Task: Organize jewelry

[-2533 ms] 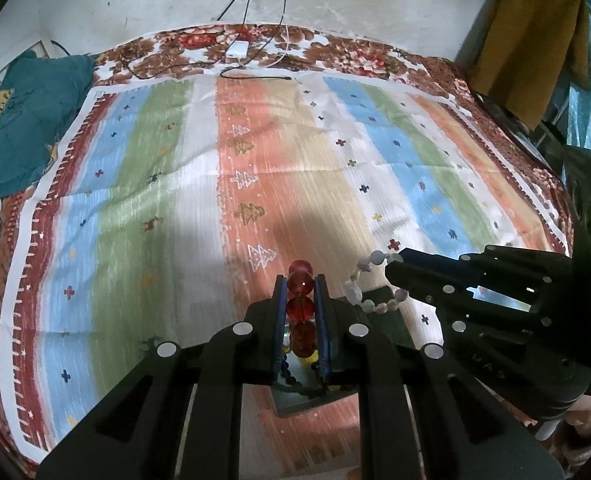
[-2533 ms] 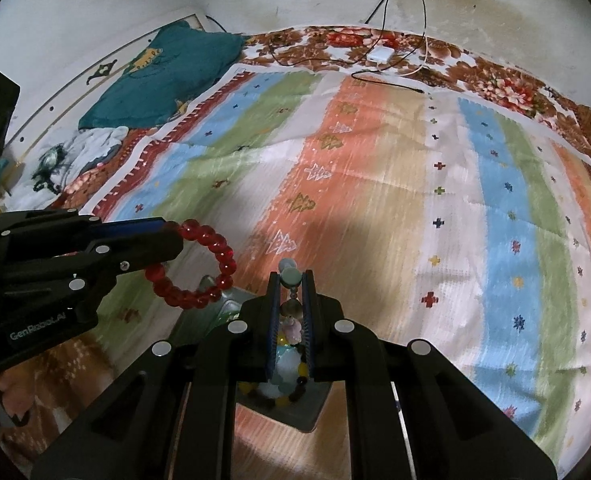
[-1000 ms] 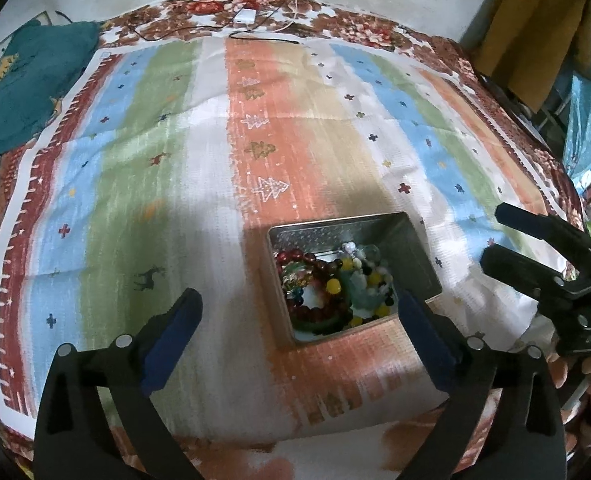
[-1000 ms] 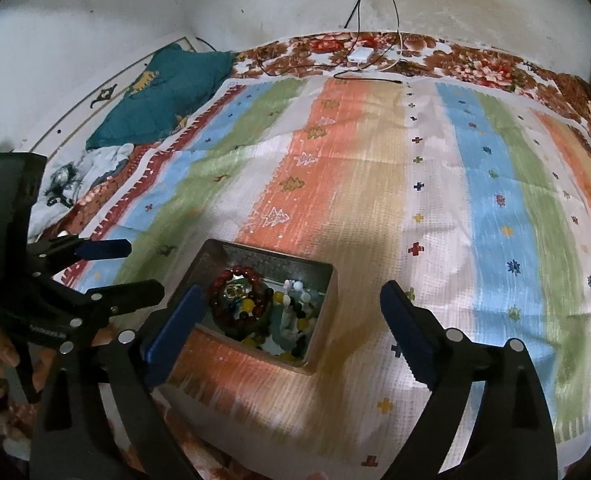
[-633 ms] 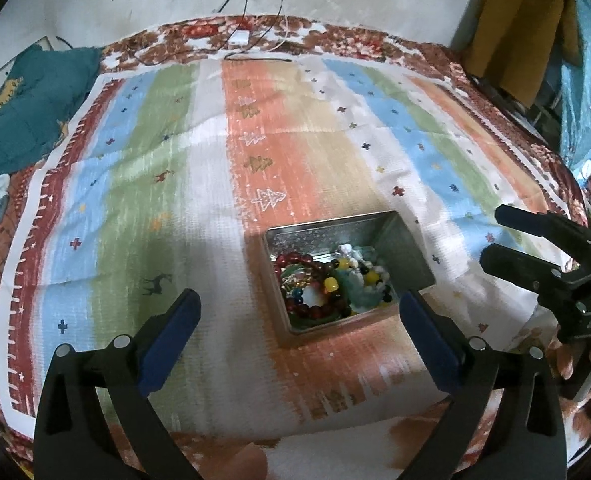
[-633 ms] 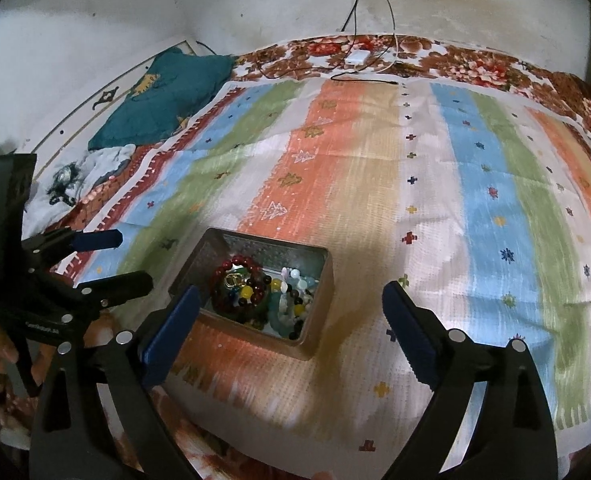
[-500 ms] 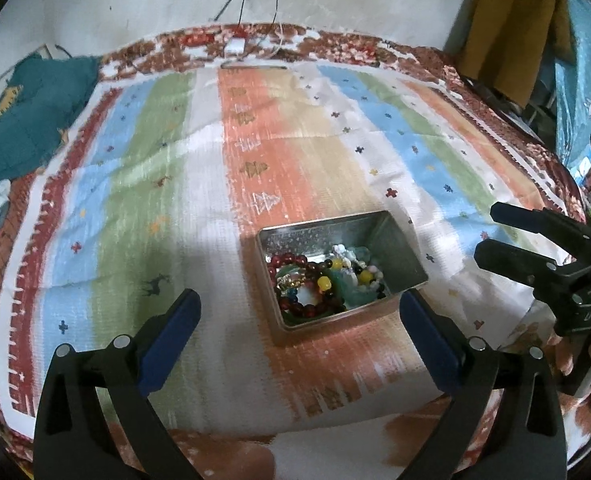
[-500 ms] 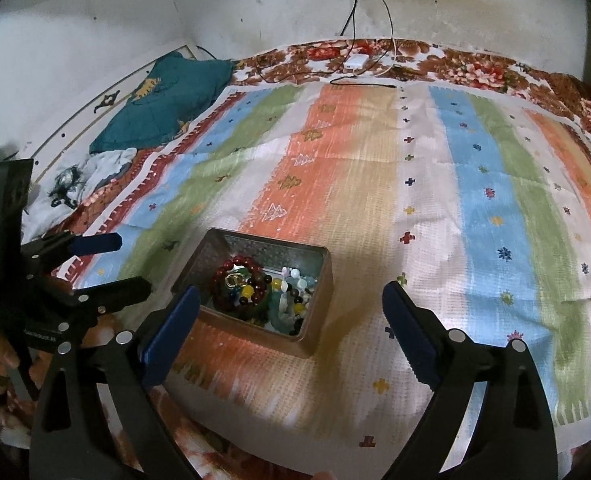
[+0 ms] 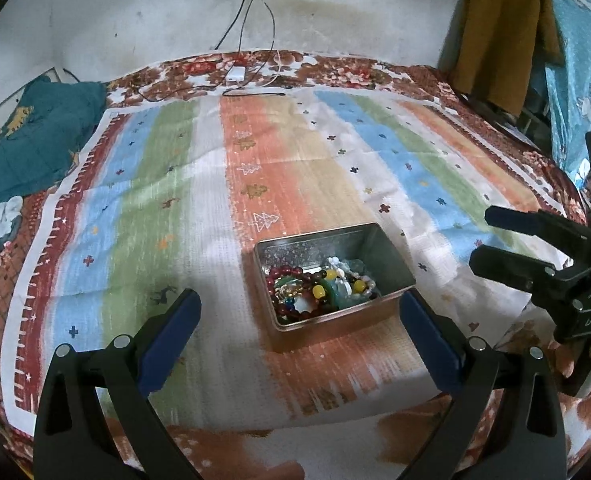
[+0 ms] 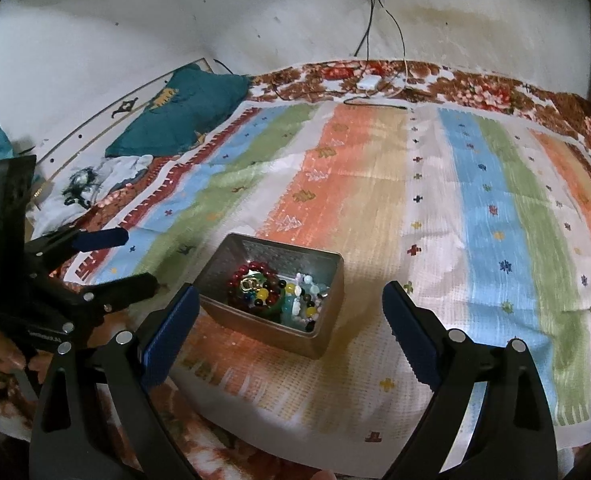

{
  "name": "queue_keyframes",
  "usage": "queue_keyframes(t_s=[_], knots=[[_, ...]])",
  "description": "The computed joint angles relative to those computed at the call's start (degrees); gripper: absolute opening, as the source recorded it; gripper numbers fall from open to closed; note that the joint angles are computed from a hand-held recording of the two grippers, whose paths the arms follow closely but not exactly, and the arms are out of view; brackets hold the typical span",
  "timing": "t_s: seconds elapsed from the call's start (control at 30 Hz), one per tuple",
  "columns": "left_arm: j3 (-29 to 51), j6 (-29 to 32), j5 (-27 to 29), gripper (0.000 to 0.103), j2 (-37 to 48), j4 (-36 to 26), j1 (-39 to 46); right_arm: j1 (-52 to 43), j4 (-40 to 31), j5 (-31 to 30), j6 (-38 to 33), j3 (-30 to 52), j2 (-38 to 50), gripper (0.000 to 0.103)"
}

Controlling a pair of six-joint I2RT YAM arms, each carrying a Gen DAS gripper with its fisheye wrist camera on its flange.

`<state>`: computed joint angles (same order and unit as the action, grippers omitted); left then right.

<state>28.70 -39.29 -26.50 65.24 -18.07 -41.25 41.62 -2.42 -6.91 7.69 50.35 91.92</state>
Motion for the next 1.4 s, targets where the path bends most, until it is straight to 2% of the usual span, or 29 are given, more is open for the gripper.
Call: queue_keyframes(t_s=[0.3, 1.4], knots=[[0.00, -2.44, -3.55, 0.097, -0.62, -1.71, -3.08, 0.49, 2.32, 0.08, 0.32, -3.09, -2.70, 0.093], [0.02, -1.42, -3.68, 0.097, -0.15, -1.13, -3.59, 0.10, 2.99, -0.09, 1.18, -3.84, -3.00, 0.093]])
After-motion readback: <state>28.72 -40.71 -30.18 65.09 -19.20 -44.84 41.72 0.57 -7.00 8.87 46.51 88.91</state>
